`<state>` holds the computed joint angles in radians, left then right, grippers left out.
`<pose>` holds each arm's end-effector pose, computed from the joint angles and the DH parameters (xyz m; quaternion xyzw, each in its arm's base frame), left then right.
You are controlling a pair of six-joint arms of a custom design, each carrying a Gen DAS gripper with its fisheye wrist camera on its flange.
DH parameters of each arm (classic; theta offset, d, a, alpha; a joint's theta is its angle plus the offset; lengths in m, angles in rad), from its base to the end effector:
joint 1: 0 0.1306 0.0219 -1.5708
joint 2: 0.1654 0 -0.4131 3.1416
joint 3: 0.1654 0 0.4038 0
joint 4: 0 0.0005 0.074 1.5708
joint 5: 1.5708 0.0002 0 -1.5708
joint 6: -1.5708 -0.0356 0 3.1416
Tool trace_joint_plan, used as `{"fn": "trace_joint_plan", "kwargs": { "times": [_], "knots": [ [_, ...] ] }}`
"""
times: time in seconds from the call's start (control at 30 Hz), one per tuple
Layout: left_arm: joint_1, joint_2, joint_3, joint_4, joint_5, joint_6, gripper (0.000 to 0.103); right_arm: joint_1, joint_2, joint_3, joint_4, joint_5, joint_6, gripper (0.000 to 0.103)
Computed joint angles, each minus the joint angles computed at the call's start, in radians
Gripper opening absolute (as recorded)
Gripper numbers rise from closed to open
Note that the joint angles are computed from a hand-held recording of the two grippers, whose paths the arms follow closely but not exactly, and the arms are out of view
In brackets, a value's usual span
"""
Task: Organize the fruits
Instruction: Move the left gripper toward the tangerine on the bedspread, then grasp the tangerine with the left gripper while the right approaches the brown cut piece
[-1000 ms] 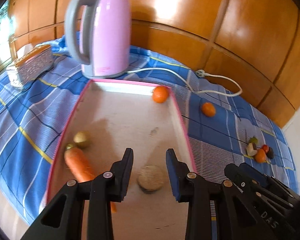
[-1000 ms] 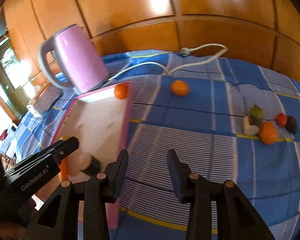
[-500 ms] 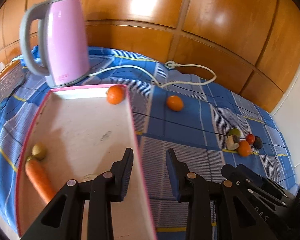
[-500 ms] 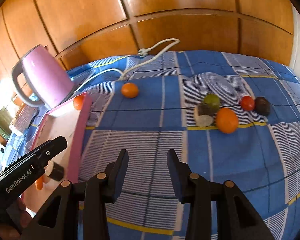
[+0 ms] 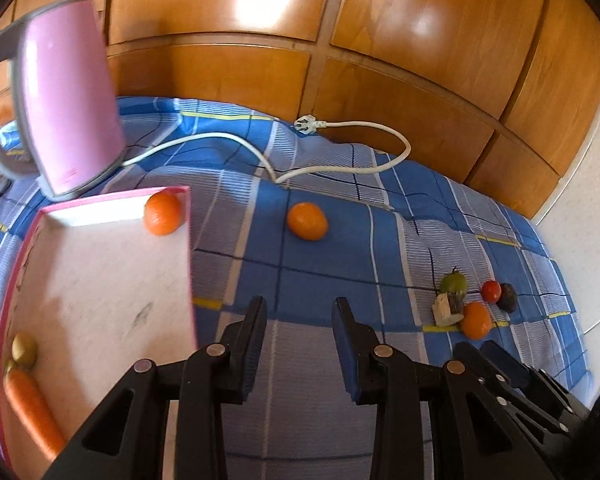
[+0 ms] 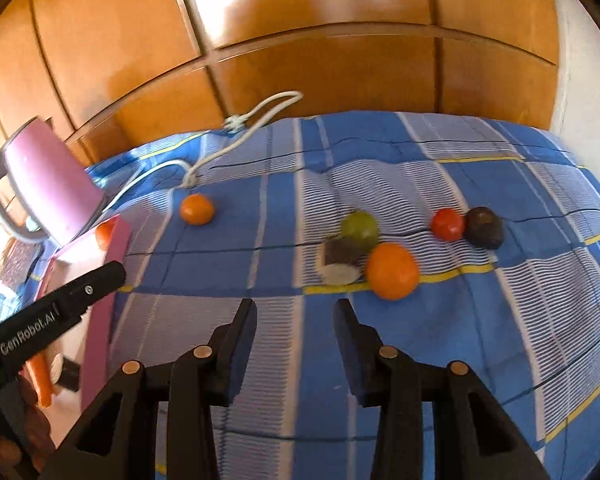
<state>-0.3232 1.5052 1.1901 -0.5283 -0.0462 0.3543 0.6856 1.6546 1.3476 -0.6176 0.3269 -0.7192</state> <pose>0.4931 -0.1640 0.3345 -0.0227 0.9341 -0.0978 0.3426 0.4514 0.3538 0.3228 0.0674 0.9346 0.0846 0.3388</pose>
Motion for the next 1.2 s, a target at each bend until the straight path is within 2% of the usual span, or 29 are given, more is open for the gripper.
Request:
{"fn": "trace_joint_plan", "kwargs": {
  "times": [0.17, 0.3, 0.57, 0.73, 0.97, 1.03, 1.2],
  "knots": [
    [-0.003, 0.056, 0.06, -0.01, -0.001, -0.005, 0.034, -0.039, -0.004, -0.021, 0.0, -0.003, -0.029, 0.04],
    [0.0, 0.103, 0.109, -0.021, 0.002, -0.005, 0.034, -0.058, 0.004, -0.018, 0.007, -0.005, -0.019, 0.04],
    [0.008, 0.177, 0.185, -0.043, 0.009, -0.004, 0.034, -0.088, 0.048, 0.046, 0.002, -0.003, 0.038, 0.041],
    [0.016, 0.21, 0.215, -0.049, 0.016, 0.001, 0.034, -0.076, 0.058, 0.064, -0.002, 0.009, 0.096, 0.041],
    [0.024, 0.251, 0.247, -0.06, 0.019, 0.003, 0.034, -0.072, 0.09, 0.087, -0.017, -0.049, 0.129, 0.041],
    [0.026, 0.259, 0.253, -0.058, 0.023, 0.002, 0.034, -0.073, 0.104, 0.095, -0.04, -0.045, 0.126, 0.04],
    [0.03, 0.275, 0.264, -0.057, 0.033, 0.008, 0.034, -0.076, 0.105, 0.084, -0.019, -0.043, 0.137, 0.04]
  ]
}}
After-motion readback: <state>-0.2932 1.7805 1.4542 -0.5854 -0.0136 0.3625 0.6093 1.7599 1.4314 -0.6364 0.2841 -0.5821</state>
